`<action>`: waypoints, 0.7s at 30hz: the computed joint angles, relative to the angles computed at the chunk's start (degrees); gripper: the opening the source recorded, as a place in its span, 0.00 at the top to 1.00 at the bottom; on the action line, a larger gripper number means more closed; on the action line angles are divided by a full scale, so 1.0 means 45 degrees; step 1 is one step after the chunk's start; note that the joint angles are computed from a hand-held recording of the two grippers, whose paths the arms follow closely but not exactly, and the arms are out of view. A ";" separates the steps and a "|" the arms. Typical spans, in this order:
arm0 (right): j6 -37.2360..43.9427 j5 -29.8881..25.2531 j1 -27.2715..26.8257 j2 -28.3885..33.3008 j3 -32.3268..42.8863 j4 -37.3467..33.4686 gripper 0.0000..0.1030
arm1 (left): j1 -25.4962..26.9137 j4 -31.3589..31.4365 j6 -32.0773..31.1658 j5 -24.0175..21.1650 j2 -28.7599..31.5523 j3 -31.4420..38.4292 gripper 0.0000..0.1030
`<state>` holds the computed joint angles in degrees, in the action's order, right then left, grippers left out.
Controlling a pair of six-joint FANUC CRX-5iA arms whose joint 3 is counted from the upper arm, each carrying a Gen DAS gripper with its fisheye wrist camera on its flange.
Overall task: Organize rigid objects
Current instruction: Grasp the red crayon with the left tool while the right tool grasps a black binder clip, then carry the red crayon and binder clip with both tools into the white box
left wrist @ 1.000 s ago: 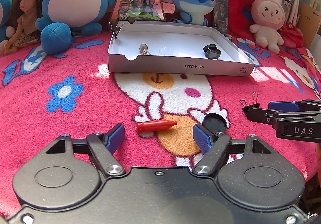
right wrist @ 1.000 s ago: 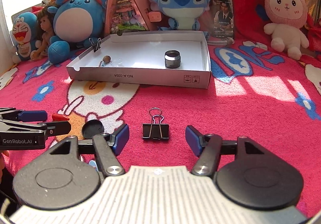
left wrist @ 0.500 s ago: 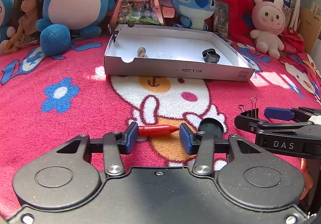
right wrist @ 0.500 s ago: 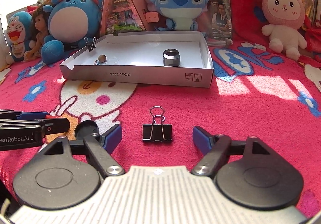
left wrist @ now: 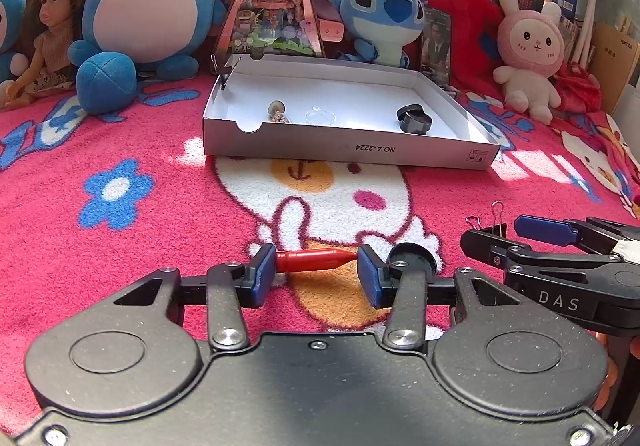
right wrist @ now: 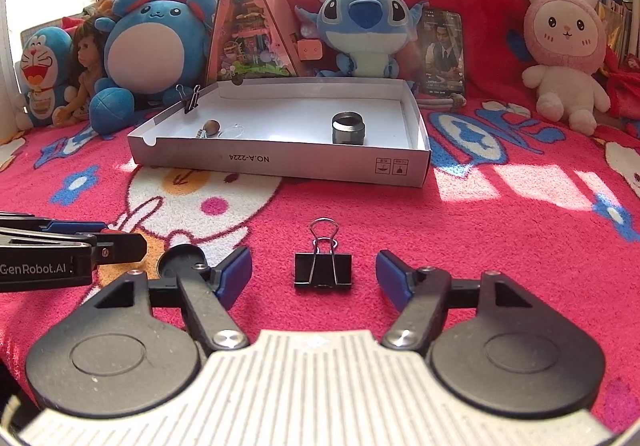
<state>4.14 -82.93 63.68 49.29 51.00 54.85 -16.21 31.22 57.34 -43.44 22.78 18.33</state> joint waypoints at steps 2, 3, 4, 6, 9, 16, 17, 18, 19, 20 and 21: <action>0.0162 0.0014 0.0007 0.0035 0.0055 0.0043 0.26 | 0.0005 0.0027 -0.0023 -0.0009 0.0013 0.0021 0.59; 0.0196 0.0029 0.0007 0.0033 0.0060 0.0017 0.26 | 0.0005 0.0026 -0.0025 -0.0008 0.0017 0.0027 0.59; 0.0240 0.0016 0.0001 0.0057 0.0113 -0.0028 0.27 | 0.0007 0.0034 -0.0033 -0.0022 0.0024 0.0037 0.59; 0.0236 -0.0001 -0.0004 0.0069 0.0140 -0.0093 0.29 | 0.0009 0.0018 -0.0004 -0.0056 0.0044 0.0086 0.59; 0.0222 -0.0013 -0.0024 0.0057 0.0166 -0.0261 0.35 | 0.0010 0.0009 0.0031 -0.0064 0.0049 0.0102 0.59; 0.0291 -0.0068 -0.0049 0.0006 0.0261 -0.0525 0.64 | 0.0039 -0.0103 0.0355 -0.0142 0.0230 0.0462 0.59; 0.0154 0.0027 -0.0060 -0.0102 0.0106 -0.0544 0.64 | 0.0038 -0.0133 0.0400 -0.0133 0.0269 0.0544 0.59; 0.0043 0.0097 -0.0073 -0.0190 -0.0014 -0.0561 0.65 | 0.0041 -0.0159 0.0447 -0.0143 0.0308 0.0628 0.59; -0.0016 0.0139 -0.0082 -0.0243 -0.0083 -0.0560 0.65 | 0.0045 -0.0173 0.0494 -0.0158 0.0351 0.0715 0.59; -0.0083 0.0170 -0.0090 -0.0297 -0.0165 -0.0529 0.65 | 0.0056 -0.0179 0.0552 -0.0186 0.0410 0.0828 0.59; -0.0117 0.0191 -0.0095 -0.0332 -0.0217 -0.0500 0.65 | 0.0066 -0.0190 0.0611 -0.0245 0.0477 0.0960 0.59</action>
<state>3.61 -82.07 63.25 47.79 50.03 52.60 -15.92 30.36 60.09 -44.54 24.92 22.66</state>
